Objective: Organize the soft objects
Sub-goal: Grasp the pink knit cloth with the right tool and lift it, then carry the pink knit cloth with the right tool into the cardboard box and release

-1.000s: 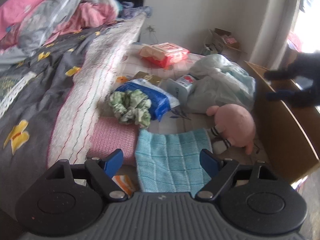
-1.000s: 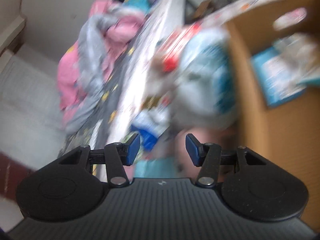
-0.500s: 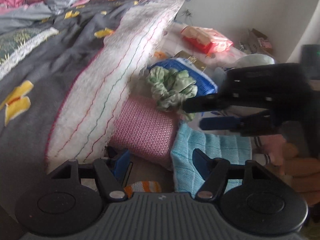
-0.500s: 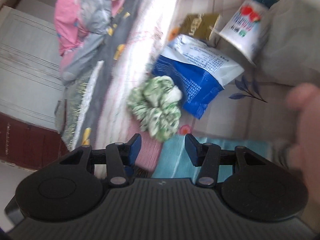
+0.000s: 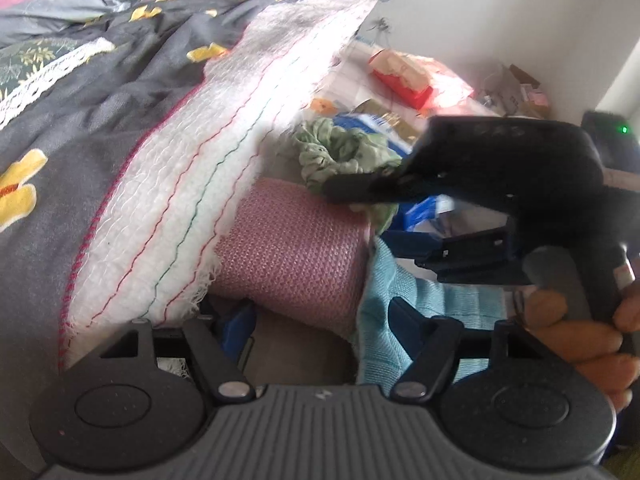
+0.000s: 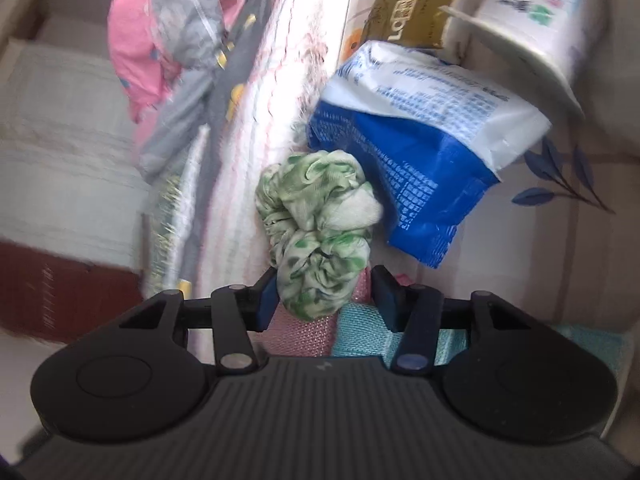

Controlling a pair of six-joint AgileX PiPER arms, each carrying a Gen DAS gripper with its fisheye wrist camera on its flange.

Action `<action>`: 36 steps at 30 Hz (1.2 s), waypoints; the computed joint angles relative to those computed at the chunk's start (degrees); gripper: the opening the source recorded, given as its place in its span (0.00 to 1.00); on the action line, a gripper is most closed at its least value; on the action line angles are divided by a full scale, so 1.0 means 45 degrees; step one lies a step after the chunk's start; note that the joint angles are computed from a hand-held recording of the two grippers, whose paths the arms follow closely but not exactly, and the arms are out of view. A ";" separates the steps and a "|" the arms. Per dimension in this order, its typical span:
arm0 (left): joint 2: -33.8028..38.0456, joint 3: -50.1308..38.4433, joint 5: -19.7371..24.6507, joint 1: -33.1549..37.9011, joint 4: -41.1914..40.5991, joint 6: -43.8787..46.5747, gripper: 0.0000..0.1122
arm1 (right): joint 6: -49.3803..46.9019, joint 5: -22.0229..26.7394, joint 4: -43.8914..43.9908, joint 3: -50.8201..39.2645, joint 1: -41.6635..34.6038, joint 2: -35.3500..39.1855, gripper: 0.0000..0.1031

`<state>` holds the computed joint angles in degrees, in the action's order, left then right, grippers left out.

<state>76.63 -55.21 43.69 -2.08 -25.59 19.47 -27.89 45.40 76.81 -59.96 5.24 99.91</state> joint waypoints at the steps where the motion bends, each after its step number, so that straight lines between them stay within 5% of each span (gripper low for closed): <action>1: -0.0076 -0.0040 0.0106 0.0018 -0.0168 0.0168 0.65 | -0.0315 0.0266 0.0424 0.0256 -0.0258 -0.0192 0.48; 21: -0.1524 -0.0463 0.1332 -0.2159 -0.2125 0.2202 0.67 | -0.0542 0.3048 0.0267 0.3947 -0.4804 -0.5653 0.47; 29: -0.1543 0.0404 0.2046 -0.2343 -0.2268 0.3051 0.66 | 0.0361 0.4262 -0.2034 0.6230 -0.7054 -0.7775 0.43; 36: -0.1328 0.0646 0.2867 -0.1836 -0.2395 0.3780 0.66 | 0.1251 0.4783 -0.4461 0.6116 -0.7922 -0.9334 0.43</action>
<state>70.65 -52.30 56.59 -10.34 -36.37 36.48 -22.27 66.93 56.73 -32.44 -30.41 57.91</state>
